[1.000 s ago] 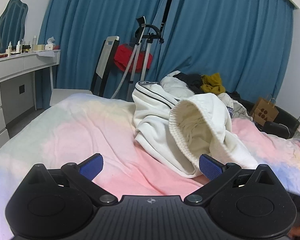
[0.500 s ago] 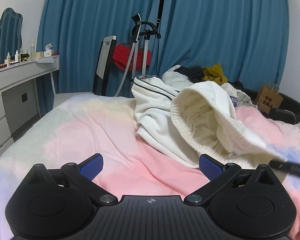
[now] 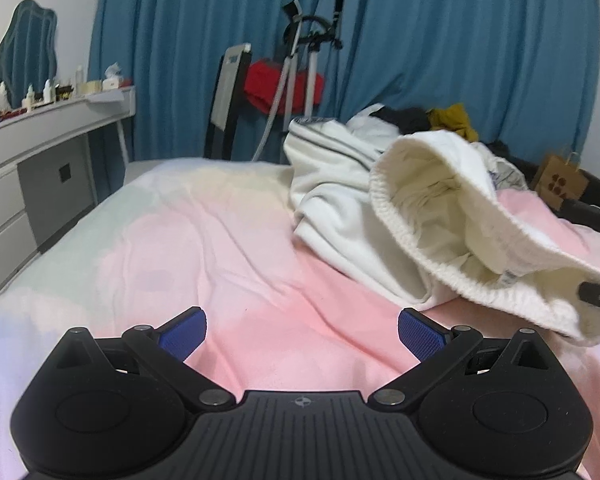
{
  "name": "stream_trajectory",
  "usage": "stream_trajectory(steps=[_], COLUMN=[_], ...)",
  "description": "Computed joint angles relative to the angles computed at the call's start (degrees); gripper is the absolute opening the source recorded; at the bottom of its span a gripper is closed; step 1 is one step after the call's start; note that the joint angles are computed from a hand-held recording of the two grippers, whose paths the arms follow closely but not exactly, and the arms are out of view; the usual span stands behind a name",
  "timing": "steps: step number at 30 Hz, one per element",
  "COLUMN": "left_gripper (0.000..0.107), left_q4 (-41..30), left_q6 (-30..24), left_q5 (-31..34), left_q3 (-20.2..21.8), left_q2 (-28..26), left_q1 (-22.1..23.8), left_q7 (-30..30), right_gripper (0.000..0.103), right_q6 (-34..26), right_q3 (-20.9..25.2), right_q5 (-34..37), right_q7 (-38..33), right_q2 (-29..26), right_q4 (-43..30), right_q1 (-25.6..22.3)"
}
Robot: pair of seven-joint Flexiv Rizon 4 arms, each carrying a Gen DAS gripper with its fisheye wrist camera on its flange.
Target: Fold clothes
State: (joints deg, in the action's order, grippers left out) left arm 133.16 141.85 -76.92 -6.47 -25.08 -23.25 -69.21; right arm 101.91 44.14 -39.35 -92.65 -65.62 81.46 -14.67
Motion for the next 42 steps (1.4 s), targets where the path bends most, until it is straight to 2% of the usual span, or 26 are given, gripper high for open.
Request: stream_trajectory(steps=[5, 9, 14, 15, 18, 22, 26, 28, 31, 34, 36, 37, 38, 40, 42], left_gripper=[0.103, 0.103, 0.101, 0.100, 0.098, 0.092, 0.083, 0.080, 0.067, 0.047, 0.033, 0.018, 0.011, 0.010, 0.009], left_q4=[-1.8, -3.4, -4.5, -4.8, -5.5, -9.7, -14.4, -16.6, -19.8, -22.2, -23.7, -24.3, -24.6, -24.5, -23.3], left_q6=[0.2, 2.2, -0.5, -1.9, -7.3, -11.6, -14.0, -14.9, -16.4, -18.6, -20.1, -20.9, -22.0, -22.5, -20.6], left_q5=[-0.8, -0.5, 8.8, 11.9, 27.6, 49.7, 61.8, 65.5, 67.6, 69.7, 71.0, 71.5, 71.1, 68.6, 66.8], left_q3=[-0.2, -0.2, 1.1, 1.5, 2.5, -0.7, -4.7, -5.5, -4.6, -4.8, -5.6, -5.9, -5.3, -1.5, 0.9], left_q2=[-0.7, -1.0, 0.2, 0.5, 0.8, -1.6, -5.0, -6.7, -9.0, -10.7, -11.6, -12.0, -11.9, -11.1, -10.1], left_q1=[0.4, 0.4, 3.4, 4.6, 10.8, 22.4, 29.5, 31.1, 31.3, 32.9, 34.5, 35.2, 34.8, 31.4, 28.9], left_q7=[-2.0, -1.2, -7.6, -10.0, -22.8, -40.1, -49.9, -52.7, -55.3, -58.1, -59.8, -60.3, -60.2, -58.4, -57.3], right_gripper=[0.012, 0.012, 0.012, 0.012, 0.012, 0.012, 0.012, 0.012, 0.012, 0.012, 0.014, 0.016, 0.018, 0.026, 0.032], right_q6=[-4.5, -5.9, -8.5, -8.6, -9.2, -8.9, -8.4, -8.4, -8.2, -7.7, -7.2, -6.8, -6.4, -5.2, -2.6], right_q3=[9.8, 11.9, 13.8, 13.7, 13.4, 12.5, 11.4, 11.1, 10.7, 8.5, 6.5, 5.3, 4.3, 2.8, -0.7], right_q5=[-0.2, 3.2, 8.4, 9.3, 12.2, 15.3, 17.0, 17.5, 18.2, 18.9, 19.3, 19.5, 19.6, 19.3, 18.6], right_q7=[-2.8, -4.3, -5.0, -5.2, -5.9, -7.6, -8.9, -9.4, -9.7, -9.3, -8.6, -8.2, -7.7, -7.0, -6.0], right_q2=[-4.7, -5.4, -5.0, -4.7, -3.9, -2.9, -2.3, -2.3, -2.4, -1.9, -1.5, -1.2, -1.1, -1.1, -0.1], right_q4=[-0.8, -0.9, -0.2, 0.0, 0.6, 0.5, 0.3, 0.1, -0.5, -0.7, -0.9, -0.9, -1.0, -1.1, -0.5], right_q1=[-4.4, -5.4, -6.7, -6.7, -6.8, -5.9, -4.7, -4.3, -3.8, -2.5, -1.4, -0.6, 0.0, 0.9, 2.6])
